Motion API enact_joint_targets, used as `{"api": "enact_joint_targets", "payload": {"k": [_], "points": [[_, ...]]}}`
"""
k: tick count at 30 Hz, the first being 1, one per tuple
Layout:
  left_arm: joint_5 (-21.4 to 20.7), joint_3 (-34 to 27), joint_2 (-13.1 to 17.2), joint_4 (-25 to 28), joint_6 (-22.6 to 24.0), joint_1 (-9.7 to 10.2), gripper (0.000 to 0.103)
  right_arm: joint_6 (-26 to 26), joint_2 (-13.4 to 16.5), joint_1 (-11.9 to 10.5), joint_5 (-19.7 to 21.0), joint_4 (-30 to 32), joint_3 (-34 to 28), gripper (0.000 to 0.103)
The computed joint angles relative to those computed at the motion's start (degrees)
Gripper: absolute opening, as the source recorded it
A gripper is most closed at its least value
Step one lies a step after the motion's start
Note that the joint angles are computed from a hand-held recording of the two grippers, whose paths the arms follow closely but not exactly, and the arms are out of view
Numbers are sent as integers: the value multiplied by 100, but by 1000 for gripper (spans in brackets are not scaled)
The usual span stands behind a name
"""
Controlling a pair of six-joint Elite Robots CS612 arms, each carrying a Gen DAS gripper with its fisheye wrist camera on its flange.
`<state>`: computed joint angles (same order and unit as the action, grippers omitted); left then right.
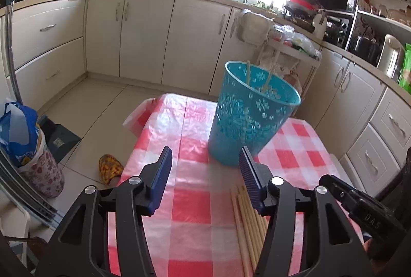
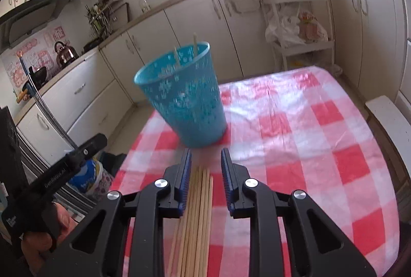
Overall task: Organize utensils
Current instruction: 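Open both tools to drop the chopsticks into the teal bucket, then move both tools back down to the chopstick pile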
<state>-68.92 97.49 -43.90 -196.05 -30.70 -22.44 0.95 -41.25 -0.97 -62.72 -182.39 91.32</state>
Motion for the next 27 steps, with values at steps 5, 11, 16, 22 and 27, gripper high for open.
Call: {"api": "enact_joint_targets", "payload": {"k": [5,11,16,22,27], "points": [[90,259,-87,187,1,-121,56,-251,-16,28,-169,433,215,24],[156,343,-121,345,-6,-171,61,-501,31,82,-352,742,192,24],[165,300,-112,541,-44,-173,62,-603,79,107,-477,839,153,24],[102,247,-78,721,-103,-161,64,-666,114,125,-638,884,106,24],[52,232,-68,946,-146,-155,64,-726,146,153,-795,905,45,24]]}}
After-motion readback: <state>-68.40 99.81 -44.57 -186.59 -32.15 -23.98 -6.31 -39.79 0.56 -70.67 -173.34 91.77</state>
